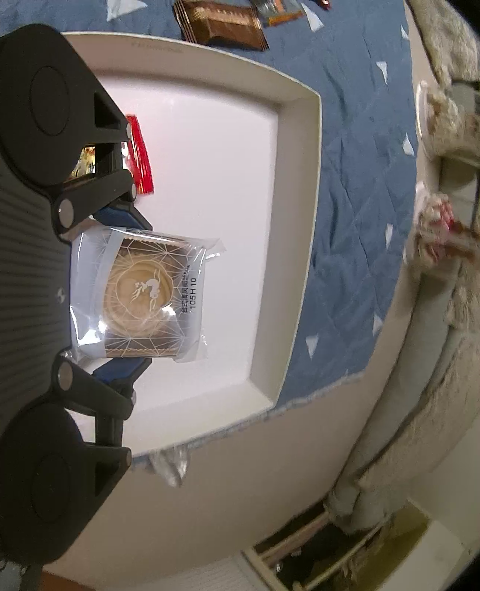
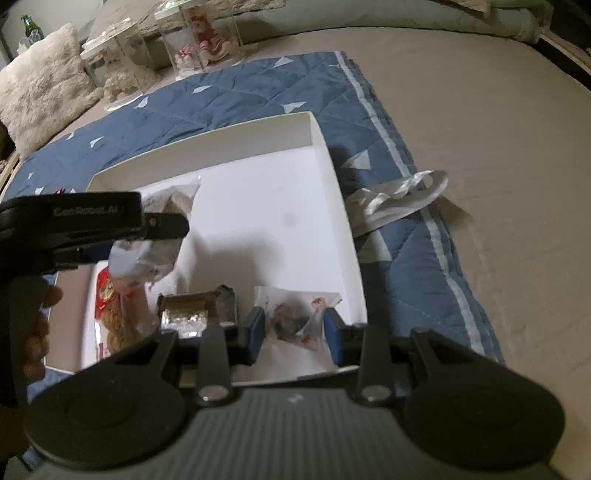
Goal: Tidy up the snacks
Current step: 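Lower the cookie pack into the box and open the left tool, then lower the small clear bag into the box and open the right tool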
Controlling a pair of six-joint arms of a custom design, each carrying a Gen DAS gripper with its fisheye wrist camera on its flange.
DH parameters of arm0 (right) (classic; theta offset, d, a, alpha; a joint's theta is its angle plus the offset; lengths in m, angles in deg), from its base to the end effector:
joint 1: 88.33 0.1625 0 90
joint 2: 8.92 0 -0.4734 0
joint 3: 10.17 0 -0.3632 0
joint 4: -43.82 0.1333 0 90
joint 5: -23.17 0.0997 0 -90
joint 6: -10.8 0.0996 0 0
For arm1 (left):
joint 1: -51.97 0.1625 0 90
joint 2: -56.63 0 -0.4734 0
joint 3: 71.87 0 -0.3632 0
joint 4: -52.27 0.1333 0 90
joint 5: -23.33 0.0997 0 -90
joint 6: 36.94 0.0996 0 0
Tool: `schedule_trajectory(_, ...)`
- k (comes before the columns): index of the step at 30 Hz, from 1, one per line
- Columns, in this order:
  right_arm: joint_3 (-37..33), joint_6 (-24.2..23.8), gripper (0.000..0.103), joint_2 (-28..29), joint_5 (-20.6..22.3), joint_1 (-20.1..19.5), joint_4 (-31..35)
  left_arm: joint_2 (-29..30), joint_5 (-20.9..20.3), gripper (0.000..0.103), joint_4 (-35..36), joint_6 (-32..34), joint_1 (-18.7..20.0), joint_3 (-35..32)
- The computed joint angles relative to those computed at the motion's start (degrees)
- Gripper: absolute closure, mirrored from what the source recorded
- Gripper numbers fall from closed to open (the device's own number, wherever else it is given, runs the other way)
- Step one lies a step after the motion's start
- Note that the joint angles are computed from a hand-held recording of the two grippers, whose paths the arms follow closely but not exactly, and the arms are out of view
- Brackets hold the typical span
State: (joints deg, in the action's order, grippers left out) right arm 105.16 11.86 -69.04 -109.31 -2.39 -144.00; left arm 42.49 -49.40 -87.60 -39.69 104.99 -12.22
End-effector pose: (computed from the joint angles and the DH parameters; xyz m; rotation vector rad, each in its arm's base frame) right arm 0.0258 -0.5694 0.2881 -0.4419 -2.2359 0.8556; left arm -0.3633 -0.7532 -0.0682 0.8297 2.7509 -0.2511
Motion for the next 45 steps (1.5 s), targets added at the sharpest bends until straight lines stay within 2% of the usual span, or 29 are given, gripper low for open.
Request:
schedule_trajectory(1, -0.04, -0.03, 0.062, -0.02, 0.38, -0.13, 0.2, 0.09, -0.26, 0.032, 0.0, -0.02, 0.14, -0.2)
schedule_trajectory(2, -0.15, 0.04, 0.062, -0.01, 0.72, -0.31, 0.41, 0.2, 0.01, 0.022, 1.42, -0.4, 0.13, -0.8)
schedule_trajectory(3, -0.19, 0.26, 0.061, -0.06, 0.82, -0.4, 0.73, 0.15, 0.34, 0.017, 1.95, -0.56, 0.1, -0.86)
schedule_trajectory(4, -0.27, 0.49, 0.058, -0.04, 0.81, -0.51, 0.97, -0.02, 0.73, 0.016, 2.24, -0.13, 0.02, -0.74)
schedule_trajectory(6, -0.29, 1.91, 0.053, -0.37, 1.36, -0.93, 2.28, -0.29, 1.71, 0.016, 3.04, 1.6, -0.2, -0.67)
schedule_trajectory(11, -0.08, 3.66, 0.047, -0.6, 0.02, -0.73, 2.69, -1.06, 3.85, 0.015, 3.61, 3.85, -0.41, 0.02)
schedule_trajectory(22, 0.28, 4.07, 0.033, -0.7, -2.47, 0.71, 3.09, -3.5, 5.06, 0.011, 6.09, 5.68, -0.52, 2.05)
schedule_trajectory(26, 0.42, 4.29, 0.031, -0.79, -3.3, 1.24, 3.12, -4.67, 5.24, 0.01, 5.98, 6.31, -0.63, 3.44)
schedule_trajectory(35, 1.28, 3.89, 0.021, -0.92, -5.6, 3.2, 1.75, -7.47, 4.86, 0.001, 5.99, 7.41, -0.99, 6.92)
schedule_trajectory(45, 3.26, 3.0, 0.001, -1.03, -7.76, 4.67, -2.16, -10.32, 5.78, 0.0, 7.16, 8.8, -1.13, 9.96)
